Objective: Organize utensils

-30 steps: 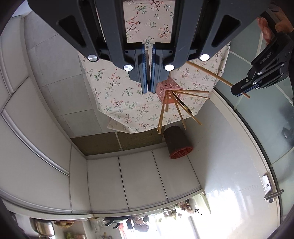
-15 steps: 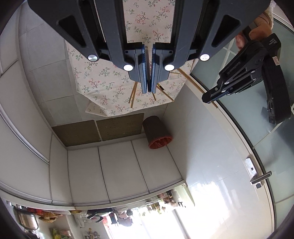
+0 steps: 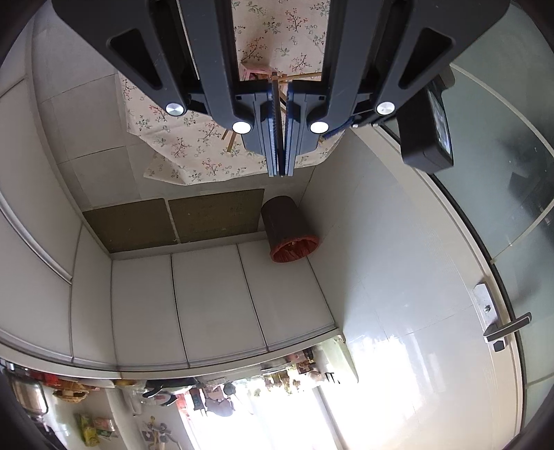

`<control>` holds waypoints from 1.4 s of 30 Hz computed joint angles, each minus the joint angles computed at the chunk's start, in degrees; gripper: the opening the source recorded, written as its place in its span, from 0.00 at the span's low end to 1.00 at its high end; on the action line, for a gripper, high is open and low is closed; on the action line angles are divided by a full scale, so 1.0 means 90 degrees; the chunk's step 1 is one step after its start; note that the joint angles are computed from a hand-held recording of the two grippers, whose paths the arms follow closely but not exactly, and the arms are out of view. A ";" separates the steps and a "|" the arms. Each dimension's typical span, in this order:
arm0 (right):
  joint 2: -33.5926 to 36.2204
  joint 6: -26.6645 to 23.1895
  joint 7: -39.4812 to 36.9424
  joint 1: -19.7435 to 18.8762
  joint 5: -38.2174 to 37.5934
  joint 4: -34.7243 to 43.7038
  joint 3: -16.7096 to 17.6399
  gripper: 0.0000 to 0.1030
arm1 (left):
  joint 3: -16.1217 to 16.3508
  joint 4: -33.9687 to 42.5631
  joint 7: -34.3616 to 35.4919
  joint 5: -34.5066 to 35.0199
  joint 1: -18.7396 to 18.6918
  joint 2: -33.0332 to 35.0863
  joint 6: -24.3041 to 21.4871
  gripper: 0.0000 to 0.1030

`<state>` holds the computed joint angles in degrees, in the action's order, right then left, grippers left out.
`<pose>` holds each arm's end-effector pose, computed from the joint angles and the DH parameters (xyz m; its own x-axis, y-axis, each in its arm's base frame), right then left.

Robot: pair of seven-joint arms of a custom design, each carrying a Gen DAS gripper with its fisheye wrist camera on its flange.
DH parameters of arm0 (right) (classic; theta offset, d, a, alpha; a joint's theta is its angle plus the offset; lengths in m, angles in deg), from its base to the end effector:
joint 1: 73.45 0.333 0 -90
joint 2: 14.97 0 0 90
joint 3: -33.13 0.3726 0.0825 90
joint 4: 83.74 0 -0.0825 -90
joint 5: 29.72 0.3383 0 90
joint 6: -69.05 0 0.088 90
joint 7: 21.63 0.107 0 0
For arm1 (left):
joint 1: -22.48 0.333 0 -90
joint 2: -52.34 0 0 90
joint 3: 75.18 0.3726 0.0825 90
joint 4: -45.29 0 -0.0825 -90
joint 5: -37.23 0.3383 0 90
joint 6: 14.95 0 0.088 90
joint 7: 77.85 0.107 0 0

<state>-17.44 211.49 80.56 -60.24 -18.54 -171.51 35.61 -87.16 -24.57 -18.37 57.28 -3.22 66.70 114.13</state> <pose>0.5145 0.1446 0.8345 0.1551 -0.9194 -0.3614 -0.6113 0.1980 -0.7662 0.5255 -0.3597 0.7798 -0.2436 -0.9653 0.0944 -0.6707 0.0974 -0.7353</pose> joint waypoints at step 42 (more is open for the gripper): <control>-0.1208 0.0821 0.3855 -0.0348 -0.4303 -0.2228 0.0668 0.94 | -0.0790 -0.1788 -0.3006 0.3219 0.0163 -0.1781 -0.0284 0.93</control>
